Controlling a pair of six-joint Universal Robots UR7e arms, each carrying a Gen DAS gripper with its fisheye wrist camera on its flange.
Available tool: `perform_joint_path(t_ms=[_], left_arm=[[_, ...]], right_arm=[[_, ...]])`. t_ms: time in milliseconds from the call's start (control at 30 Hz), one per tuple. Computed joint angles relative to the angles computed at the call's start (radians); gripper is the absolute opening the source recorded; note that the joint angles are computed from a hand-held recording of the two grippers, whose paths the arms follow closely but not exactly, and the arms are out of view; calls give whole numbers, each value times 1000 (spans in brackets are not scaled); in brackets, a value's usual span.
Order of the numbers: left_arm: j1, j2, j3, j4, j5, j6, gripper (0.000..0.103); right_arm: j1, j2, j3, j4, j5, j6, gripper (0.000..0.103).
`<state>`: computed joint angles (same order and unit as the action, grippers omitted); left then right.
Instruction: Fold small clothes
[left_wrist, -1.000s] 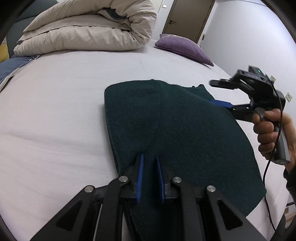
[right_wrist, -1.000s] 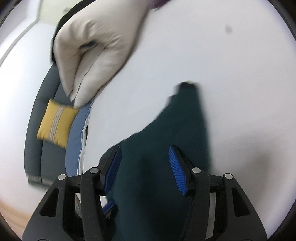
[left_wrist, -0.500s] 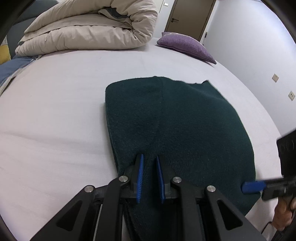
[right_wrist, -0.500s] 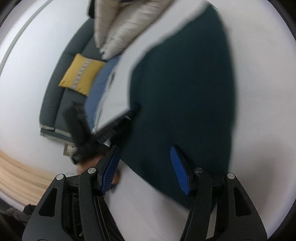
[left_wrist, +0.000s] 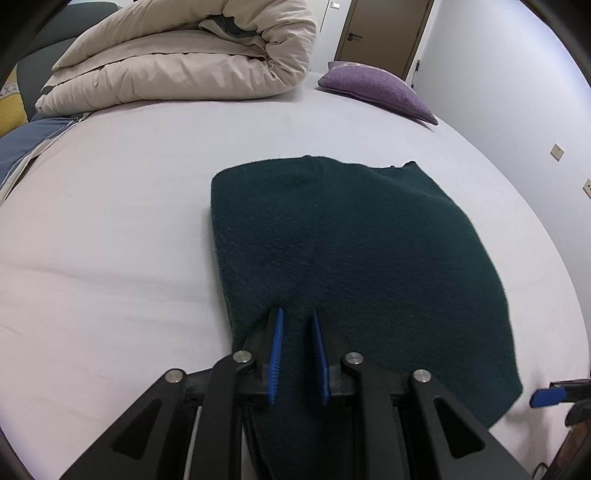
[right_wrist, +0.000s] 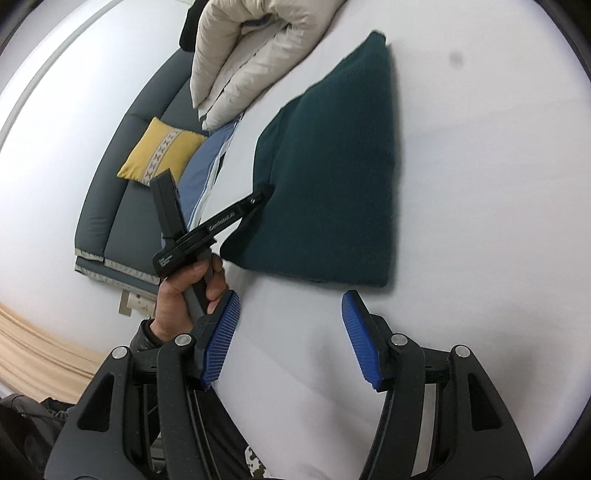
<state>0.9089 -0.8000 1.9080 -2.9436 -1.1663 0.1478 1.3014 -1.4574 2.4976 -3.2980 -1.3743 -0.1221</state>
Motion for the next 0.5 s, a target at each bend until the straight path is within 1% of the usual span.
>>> perform_joint_path(t_ms=[33, 67, 100, 133, 167, 200, 233, 300, 400, 433, 500], left_arm=[[-4, -18, 9, 11, -11, -8, 30], [-8, -31, 19, 9, -17, -10, 38], [-15, -53, 38, -6, -19, -7, 48], [-21, -62, 46, -23, -12, -2, 54], [-24, -75, 58, -41, -8, 4, 64], [-24, -88, 67, -57, -10, 9, 67], [-16, -103, 70, -61, -15, 7, 67], [9, -116, 57, -36, -35, -13, 67], [60, -112, 5, 49, -53, -59, 67], [85, -105, -23, 98, -88, -79, 67], [121, -92, -62, 162, -168, -111, 67]], right_arm=[[-2, -8, 1, 2, -1, 0, 57], [-9, -26, 3, 10, -3, -4, 58], [-1, -17, -3, -7, -20, 2, 59], [4, -14, -8, -18, -29, 3, 60], [7, -21, -10, -26, -39, 4, 65], [10, -30, -12, -25, -48, 7, 71], [16, -36, -18, -33, -64, 14, 73], [14, -52, -30, -31, -67, 19, 74], [0, -73, -61, 7, -74, 15, 76], [9, -57, -81, 11, -91, 29, 76], [-13, -52, -108, 38, -78, 39, 76]])
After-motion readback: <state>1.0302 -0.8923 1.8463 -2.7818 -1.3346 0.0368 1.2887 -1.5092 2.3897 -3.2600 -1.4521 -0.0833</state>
